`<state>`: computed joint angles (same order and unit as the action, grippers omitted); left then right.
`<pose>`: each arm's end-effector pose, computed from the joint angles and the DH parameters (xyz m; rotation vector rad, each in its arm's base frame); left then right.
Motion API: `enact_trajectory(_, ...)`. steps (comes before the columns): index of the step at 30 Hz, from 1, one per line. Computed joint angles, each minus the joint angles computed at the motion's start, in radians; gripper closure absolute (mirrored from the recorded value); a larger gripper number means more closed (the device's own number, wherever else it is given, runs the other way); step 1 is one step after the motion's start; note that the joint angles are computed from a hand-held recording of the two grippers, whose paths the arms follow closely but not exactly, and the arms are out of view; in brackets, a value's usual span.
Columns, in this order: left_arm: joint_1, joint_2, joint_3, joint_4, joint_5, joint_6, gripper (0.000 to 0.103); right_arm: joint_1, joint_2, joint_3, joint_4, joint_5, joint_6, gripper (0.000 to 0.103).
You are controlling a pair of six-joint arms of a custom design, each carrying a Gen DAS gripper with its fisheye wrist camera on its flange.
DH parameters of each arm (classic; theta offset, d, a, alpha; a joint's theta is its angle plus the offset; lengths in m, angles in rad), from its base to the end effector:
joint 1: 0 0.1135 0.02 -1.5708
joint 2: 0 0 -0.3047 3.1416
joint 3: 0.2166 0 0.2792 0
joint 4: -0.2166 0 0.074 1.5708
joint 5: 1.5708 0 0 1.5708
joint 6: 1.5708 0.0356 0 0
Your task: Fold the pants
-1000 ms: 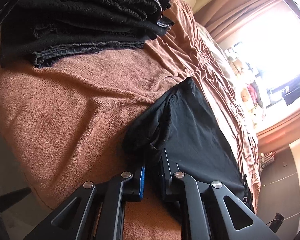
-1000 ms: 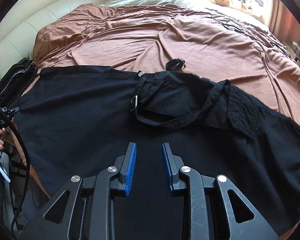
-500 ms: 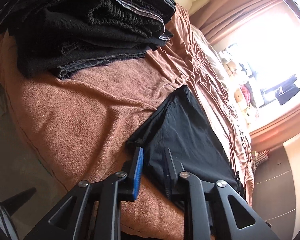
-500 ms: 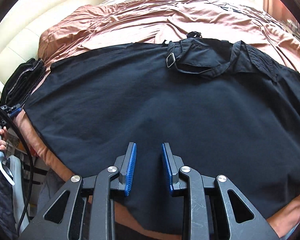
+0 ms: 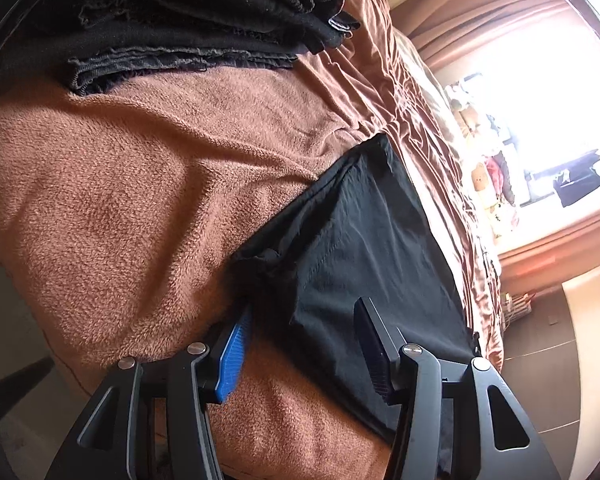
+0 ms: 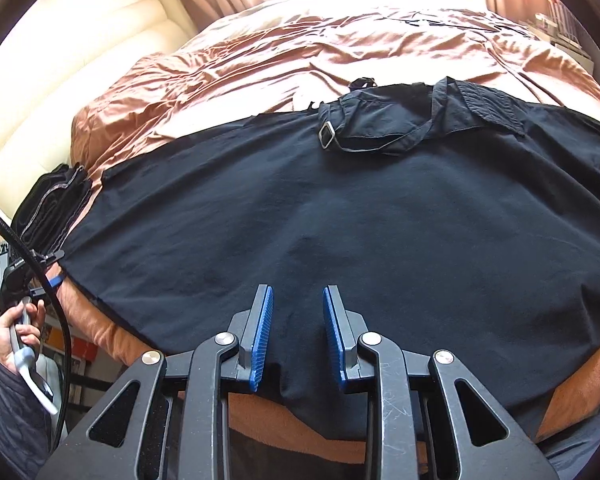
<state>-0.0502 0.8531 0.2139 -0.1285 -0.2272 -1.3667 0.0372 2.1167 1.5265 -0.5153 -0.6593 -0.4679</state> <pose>0.1527 0.0004 0.1530 -1.5305 1.7927 -0.4465 0.4828 0.0398 0.1807 -0.8104 2.3397 0.6999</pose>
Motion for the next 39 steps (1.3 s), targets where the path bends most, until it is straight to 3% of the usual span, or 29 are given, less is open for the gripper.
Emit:
enact_trajectory(5, -0.021, 0.041, 0.018, 0.0, -0.041, -0.019, 0.049, 0.009, -0.013, -0.028, 0.096, 0.002, 0.1, 0.079)
enact_trajectory(9, -0.021, 0.045, 0.011, 0.017, -0.054, -0.023, 0.05, 0.032, -0.006, -0.052, 0.101, 0.028, 0.101, 0.083)
enact_trajectory(10, -0.015, 0.037, 0.003, 0.02, -0.058, -0.024, 0.053, 0.037, -0.004, -0.061, 0.097, 0.034, 0.087, 0.085)
enact_trajectory(12, -0.014, 0.024, -0.005, -0.005, -0.073, -0.041, 0.079, 0.042, -0.009, -0.095, 0.106, 0.056, 0.067, 0.087)
enact_trajectory(15, 0.009, -0.058, -0.06, 0.017, -0.056, -0.043, 0.088, 0.033, -0.04, -0.166, 0.142, 0.068, 0.038, 0.087)
enact_trajectory(20, -0.03, -0.141, -0.074, -0.002, -0.104, -0.04, 0.091, 0.012, -0.078, -0.202, 0.086, 0.076, -0.019, 0.087)
enact_trajectory(26, -0.06, -0.182, -0.064, -0.042, -0.14, -0.047, 0.092, 0.001, -0.056, -0.093, -0.035, 0.038, -0.04, 0.091)
enact_trajectory(39, -0.004, -0.144, -0.097, 0.031, -0.091, -0.063, 0.092, 0.088, 0.11, 0.165, -0.098, 0.11, 0.073, 0.091)
